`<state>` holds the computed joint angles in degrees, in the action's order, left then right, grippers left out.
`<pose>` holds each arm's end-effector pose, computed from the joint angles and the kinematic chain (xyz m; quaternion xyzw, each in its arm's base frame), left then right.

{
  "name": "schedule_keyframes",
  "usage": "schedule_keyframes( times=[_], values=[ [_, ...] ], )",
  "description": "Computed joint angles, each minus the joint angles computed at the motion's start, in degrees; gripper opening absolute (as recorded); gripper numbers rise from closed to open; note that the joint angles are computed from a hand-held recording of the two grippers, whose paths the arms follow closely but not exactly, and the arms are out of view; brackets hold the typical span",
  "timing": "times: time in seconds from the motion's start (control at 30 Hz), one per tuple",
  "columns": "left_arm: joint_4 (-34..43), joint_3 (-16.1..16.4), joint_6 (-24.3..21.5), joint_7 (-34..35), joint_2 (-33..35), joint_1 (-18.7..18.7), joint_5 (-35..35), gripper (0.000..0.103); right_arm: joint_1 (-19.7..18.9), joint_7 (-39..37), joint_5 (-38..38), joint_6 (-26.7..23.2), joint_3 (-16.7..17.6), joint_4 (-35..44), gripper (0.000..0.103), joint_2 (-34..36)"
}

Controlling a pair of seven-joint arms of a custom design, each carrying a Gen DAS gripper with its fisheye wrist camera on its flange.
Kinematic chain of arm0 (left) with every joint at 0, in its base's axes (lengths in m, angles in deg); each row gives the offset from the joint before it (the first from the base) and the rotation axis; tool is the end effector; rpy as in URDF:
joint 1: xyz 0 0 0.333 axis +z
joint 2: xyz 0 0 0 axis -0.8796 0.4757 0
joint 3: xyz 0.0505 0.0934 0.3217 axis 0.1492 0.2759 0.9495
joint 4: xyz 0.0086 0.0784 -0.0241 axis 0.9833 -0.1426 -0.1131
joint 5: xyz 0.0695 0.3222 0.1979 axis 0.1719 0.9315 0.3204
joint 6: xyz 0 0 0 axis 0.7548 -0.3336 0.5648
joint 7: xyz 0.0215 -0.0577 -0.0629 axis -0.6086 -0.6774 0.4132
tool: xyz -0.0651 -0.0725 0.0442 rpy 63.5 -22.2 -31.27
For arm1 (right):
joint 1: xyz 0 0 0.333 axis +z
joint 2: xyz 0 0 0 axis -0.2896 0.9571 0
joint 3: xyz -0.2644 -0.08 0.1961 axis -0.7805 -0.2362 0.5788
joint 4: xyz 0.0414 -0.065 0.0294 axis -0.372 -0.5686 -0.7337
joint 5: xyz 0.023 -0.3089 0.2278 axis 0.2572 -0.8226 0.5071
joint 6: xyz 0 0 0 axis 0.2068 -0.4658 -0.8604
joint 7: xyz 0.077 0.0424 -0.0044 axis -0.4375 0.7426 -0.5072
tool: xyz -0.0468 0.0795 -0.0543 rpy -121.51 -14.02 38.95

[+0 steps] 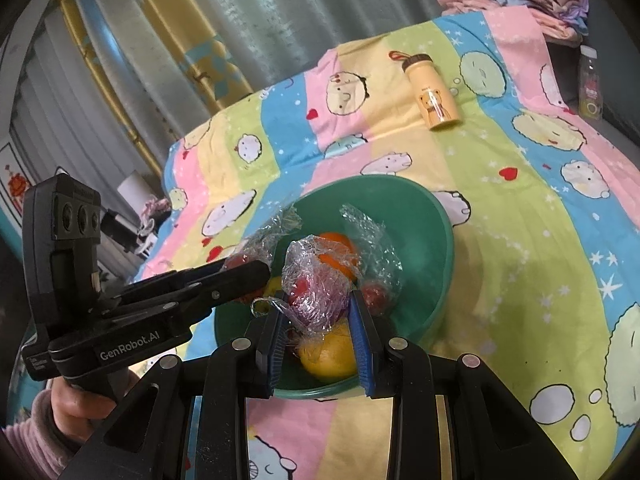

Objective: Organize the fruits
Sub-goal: 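Lower the wrapped tomatoes into the bowl and open both tools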

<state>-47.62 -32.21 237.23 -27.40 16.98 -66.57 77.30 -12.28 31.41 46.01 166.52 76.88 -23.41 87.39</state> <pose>0.6720 -0.2231 0.3375 -0.6182 0.6731 -0.3700 0.1671 0.6860 0.1536 0.3210 -0.7310 0.4987 -0.0347 0.4644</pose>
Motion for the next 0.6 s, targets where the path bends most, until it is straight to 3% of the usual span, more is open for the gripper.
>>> schedule_keyframes(
  times=[0.3, 0.6],
  values=[
    [1.4, 1.05, -3.0, 1.57, 0.7, -1.19, 0.12, 0.03, 2.92, 3.28, -6.49, 6.77, -0.77, 0.23, 0.032, 0.65],
    [2.48, 3.25, -5.32, 1.35, 1.07, -3.31, 0.28, 0.03, 2.47, 7.39, -11.48, 9.29, 0.44, 0.78, 0.032, 1.68]
  ],
)
